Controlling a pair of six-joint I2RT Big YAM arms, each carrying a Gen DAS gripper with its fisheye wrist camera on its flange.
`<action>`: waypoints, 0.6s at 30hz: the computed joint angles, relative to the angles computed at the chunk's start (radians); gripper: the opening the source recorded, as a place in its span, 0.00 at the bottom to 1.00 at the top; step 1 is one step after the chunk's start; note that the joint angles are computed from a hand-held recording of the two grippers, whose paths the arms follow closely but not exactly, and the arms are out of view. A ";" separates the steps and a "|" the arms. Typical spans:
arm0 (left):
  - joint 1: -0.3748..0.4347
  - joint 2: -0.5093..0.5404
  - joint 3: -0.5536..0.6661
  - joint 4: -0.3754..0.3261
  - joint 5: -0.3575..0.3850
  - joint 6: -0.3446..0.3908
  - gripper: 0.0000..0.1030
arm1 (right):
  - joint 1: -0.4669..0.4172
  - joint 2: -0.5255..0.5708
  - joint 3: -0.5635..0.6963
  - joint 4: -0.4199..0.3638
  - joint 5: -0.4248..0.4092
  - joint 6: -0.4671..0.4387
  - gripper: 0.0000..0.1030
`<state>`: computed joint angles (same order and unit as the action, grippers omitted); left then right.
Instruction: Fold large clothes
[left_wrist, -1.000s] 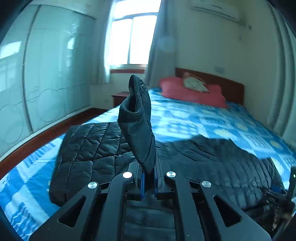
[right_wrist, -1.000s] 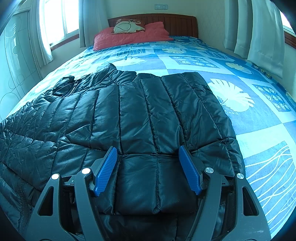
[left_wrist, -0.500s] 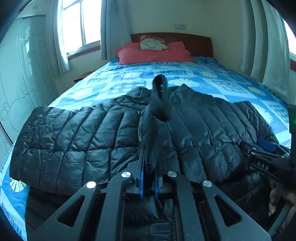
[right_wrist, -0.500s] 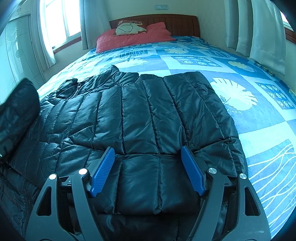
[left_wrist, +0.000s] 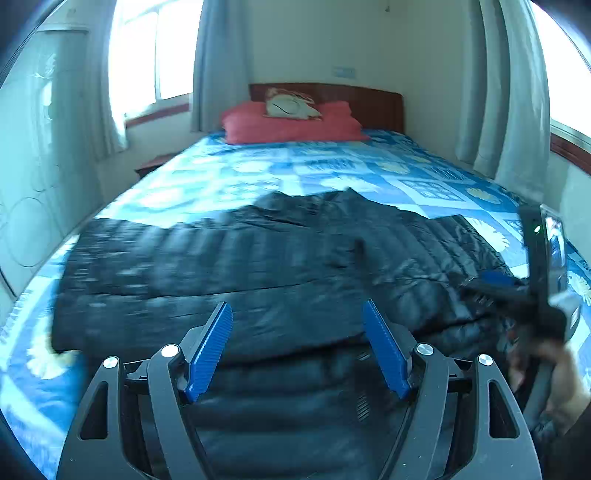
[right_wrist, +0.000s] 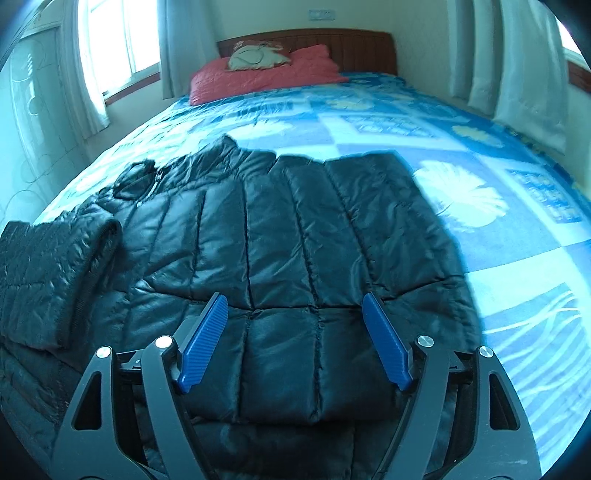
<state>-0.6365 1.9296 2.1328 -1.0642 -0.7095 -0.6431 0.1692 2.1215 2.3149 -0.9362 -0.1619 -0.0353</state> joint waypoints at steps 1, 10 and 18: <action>-0.001 -0.043 -0.059 0.013 -0.019 -0.005 0.70 | 0.006 -0.029 -0.035 0.027 -0.018 0.015 0.73; 0.036 -0.242 -0.338 -0.060 -0.111 -0.177 0.71 | 0.118 0.172 0.348 -0.325 -0.224 0.066 0.71; 0.060 -0.312 -0.428 -0.057 -0.124 -0.197 0.71 | 0.118 0.136 0.317 -0.269 -0.256 0.082 0.15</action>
<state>-0.5769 1.6178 1.7049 -1.1210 -0.8334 -0.8402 0.2871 2.2571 2.6318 -1.2047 -0.4178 0.0471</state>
